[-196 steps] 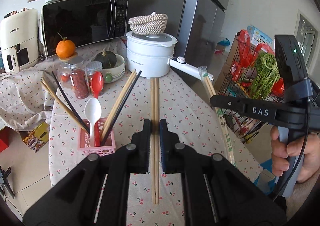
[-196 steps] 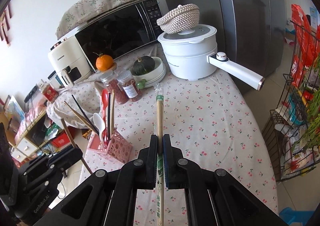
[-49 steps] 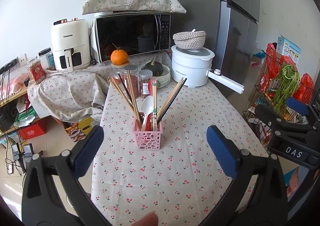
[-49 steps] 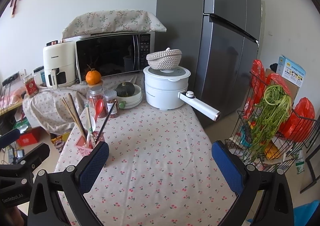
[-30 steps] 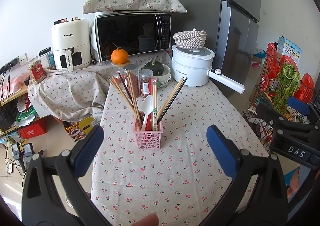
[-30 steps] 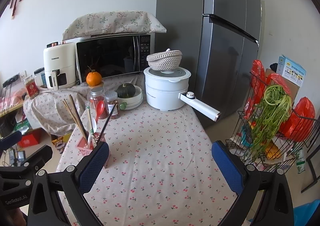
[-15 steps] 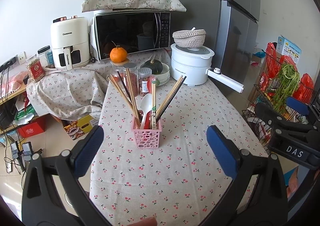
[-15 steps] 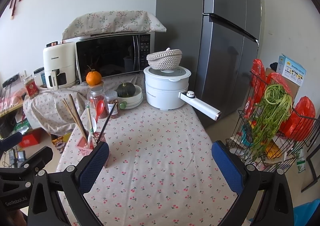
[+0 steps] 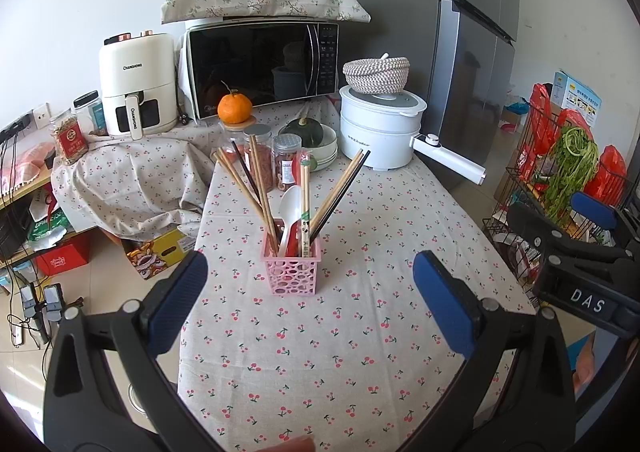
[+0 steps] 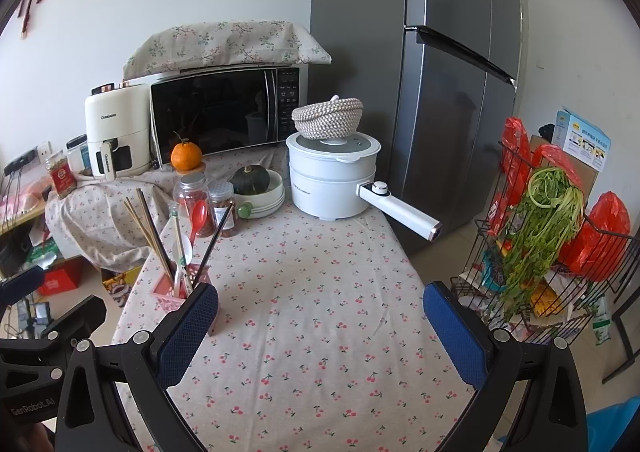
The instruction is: Organize utensils
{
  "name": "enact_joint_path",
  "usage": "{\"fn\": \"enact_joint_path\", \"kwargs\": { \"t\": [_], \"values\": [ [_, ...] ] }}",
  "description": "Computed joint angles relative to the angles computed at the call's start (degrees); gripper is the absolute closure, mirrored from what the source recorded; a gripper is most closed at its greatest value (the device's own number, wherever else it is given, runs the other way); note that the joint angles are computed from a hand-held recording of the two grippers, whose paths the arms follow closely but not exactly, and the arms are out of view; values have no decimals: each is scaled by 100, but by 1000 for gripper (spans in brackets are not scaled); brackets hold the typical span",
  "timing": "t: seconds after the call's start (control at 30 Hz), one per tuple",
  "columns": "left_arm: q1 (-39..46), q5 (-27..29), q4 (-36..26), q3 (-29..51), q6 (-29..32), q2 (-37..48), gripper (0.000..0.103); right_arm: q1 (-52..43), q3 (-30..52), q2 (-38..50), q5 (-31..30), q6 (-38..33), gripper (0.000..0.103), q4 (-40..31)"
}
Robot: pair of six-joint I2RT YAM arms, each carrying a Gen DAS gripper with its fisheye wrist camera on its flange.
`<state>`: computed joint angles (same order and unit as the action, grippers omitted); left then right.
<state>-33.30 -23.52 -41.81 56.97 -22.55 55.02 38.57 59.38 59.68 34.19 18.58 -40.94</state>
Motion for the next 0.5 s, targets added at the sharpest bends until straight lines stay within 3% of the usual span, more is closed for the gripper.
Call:
{"fn": "enact_joint_path", "kwargs": {
  "t": [0.5],
  "values": [
    [11, 107, 15, -47, 15, -14, 1, 7, -7, 33, 15, 24, 0, -2]
  ]
}}
